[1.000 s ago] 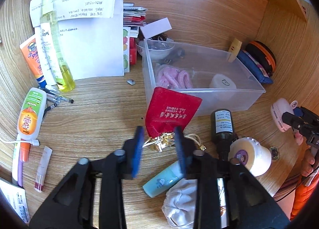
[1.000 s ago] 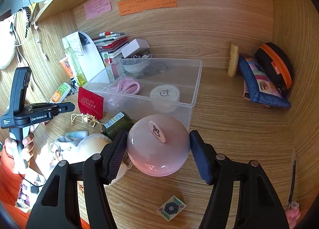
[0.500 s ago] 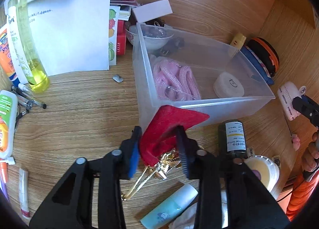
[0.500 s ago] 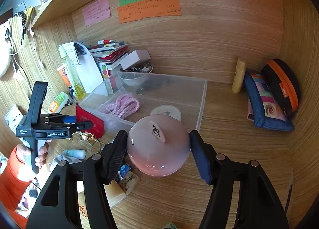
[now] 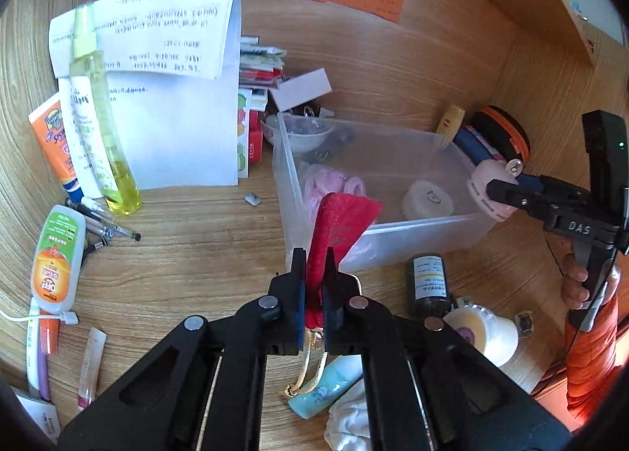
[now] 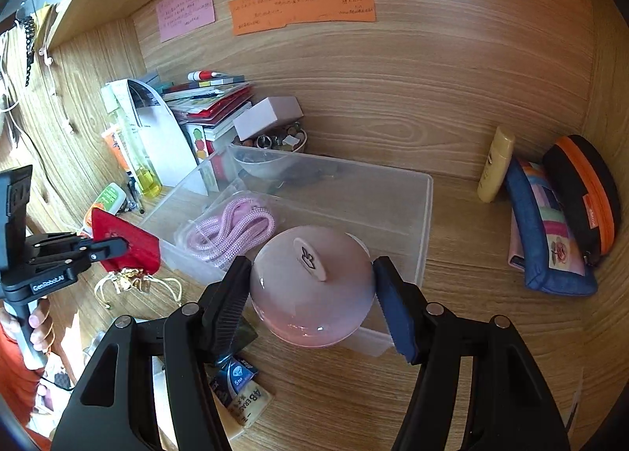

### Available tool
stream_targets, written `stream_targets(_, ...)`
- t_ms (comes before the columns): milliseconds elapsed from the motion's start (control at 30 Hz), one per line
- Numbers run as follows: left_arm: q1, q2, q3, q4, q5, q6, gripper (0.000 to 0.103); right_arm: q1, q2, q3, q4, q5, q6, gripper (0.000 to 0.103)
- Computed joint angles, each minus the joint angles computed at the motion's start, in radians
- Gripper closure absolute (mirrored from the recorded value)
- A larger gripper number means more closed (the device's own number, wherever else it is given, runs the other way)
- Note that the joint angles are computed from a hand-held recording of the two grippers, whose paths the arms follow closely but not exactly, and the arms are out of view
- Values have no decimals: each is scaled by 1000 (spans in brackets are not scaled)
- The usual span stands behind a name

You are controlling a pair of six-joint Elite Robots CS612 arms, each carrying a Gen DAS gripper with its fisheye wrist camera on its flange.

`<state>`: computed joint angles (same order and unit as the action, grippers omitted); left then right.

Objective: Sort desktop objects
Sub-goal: 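Lower the red pouch into the box with left gripper while right gripper places pink container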

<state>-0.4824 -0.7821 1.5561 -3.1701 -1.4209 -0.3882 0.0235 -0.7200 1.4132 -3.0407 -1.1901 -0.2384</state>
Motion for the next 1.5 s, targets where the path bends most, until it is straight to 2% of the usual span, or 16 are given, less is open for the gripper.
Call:
stream_targets(133,-3,-11,-9,-38,6,26,98,7,11,-27,15,0,-4,43)
stream_targets(300,-10,-8,-42,-34,42,73,98,16,26,-60,27,-6,-24,43)
stream_targets(433,-7,10,-88,-19,43,87,98,20,44,-100,51,2,-31,43)
stream_targets(800,6,81,-210,65,24,43,98,40,108,-216,160,-9,-95,43)
stream_targets(900,9,101,-240,94,15,35,98,38,119,-232,200,19,-112,43)
stream_targets(1000,6,118,-261,110,26,43,98,38,124,-237,213,21,-121,43)
stream_targets(1233,13,158,-311,139,-12,23,98,43,131,-243,232,12,-130,43)
stream_targets(1500,12,178,-331,188,-30,36,98,45,132,-240,231,-9,-153,43)
